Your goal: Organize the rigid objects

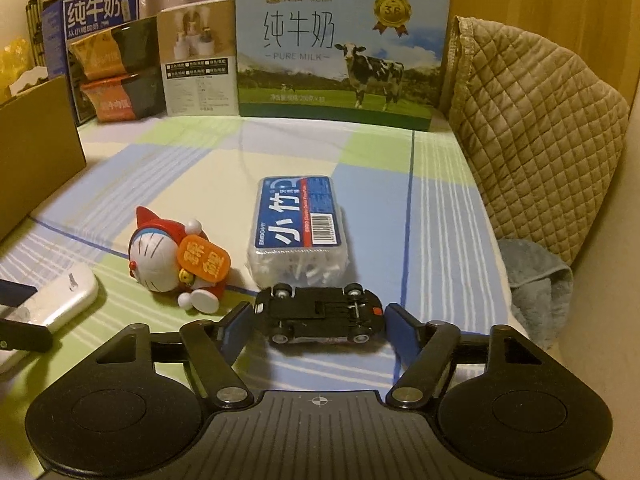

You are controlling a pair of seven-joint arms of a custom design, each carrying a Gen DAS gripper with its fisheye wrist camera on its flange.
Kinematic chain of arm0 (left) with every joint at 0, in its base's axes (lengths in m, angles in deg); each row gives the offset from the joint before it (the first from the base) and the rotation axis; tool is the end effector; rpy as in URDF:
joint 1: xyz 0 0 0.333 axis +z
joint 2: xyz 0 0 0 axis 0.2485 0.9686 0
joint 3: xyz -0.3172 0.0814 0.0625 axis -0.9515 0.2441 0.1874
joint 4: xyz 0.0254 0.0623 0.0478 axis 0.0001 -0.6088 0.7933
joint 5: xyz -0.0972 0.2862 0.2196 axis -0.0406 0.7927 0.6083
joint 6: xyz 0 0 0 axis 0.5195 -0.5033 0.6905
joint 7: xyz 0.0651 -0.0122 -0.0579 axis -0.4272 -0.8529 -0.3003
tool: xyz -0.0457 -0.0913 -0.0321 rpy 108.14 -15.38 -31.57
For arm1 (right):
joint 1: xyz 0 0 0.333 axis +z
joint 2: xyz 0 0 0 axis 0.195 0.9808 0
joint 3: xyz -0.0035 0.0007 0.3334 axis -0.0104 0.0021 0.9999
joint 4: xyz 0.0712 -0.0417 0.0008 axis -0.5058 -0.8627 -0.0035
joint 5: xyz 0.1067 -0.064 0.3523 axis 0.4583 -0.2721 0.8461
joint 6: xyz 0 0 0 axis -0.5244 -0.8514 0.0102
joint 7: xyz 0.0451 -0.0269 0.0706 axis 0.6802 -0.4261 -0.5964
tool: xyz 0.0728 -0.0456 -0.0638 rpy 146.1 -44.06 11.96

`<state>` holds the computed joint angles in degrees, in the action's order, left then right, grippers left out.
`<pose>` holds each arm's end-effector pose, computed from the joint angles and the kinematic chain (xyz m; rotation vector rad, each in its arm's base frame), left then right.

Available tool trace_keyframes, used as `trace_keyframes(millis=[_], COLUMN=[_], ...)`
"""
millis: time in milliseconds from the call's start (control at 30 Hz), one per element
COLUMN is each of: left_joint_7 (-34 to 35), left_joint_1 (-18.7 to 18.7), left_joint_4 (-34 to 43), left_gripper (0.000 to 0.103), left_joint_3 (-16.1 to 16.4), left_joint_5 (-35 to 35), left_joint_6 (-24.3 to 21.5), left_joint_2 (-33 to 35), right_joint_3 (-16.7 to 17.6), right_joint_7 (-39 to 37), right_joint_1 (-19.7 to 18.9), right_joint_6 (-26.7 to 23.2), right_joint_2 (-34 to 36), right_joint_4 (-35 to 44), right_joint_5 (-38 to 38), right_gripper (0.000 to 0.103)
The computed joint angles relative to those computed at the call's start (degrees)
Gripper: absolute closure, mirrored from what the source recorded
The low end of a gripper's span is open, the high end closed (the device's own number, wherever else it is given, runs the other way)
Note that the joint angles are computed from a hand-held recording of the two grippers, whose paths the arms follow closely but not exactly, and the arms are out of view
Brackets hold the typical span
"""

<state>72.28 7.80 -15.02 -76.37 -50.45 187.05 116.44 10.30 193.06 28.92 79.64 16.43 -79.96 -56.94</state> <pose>0.6909 -0.2890 0.4040 -1.0004 2.5936 -1.0185 0.6073 0.1514 0.4136 -1.5914 1.9379 -0.8178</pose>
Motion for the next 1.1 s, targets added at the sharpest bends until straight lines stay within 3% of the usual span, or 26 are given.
trace_keyframes(millis=[267,533,733,900,1000,1100], left_joint_7=[1.04,0.61,-0.13,-0.01,1.00,2.95], left_joint_1=[-0.45,-0.17,1.34,3.39,4.54,4.84], left_joint_4=[0.51,-1.77,-6.06,-11.06,-14.03,-16.99], left_gripper=[0.067,0.068,0.068,0.068,0.068,0.068], left_joint_3=[-0.12,-0.25,-1.37,-2.37,-2.36,-1.26], left_joint_5=[0.92,1.30,-1.32,-6.09,-9.96,-13.52], left_joint_6=[1.37,2.34,3.03,2.42,1.25,0.23], left_joint_2=[0.84,-0.76,-4.80,-10.39,-14.39,-18.52], right_joint_3=[1.59,3.69,6.54,9.17,11.38,13.62], right_joint_7=[-1.75,1.16,3.65,10.64,15.03,14.76], right_joint_1=[-0.05,0.69,1.73,2.77,3.68,4.59], right_joint_6=[-3.25,-8.07,-12.07,-16.39,-19.59,-22.74], right_joint_2=[-1.34,-4.38,-7.46,-10.50,-12.43,-13.79], right_joint_4=[-0.63,-1.30,-1.06,-1.20,-1.30,-0.96], right_joint_5=[5.06,6.01,4.79,2.41,1.64,3.57], right_gripper=[0.039,0.039,0.039,0.039,0.039,0.039])
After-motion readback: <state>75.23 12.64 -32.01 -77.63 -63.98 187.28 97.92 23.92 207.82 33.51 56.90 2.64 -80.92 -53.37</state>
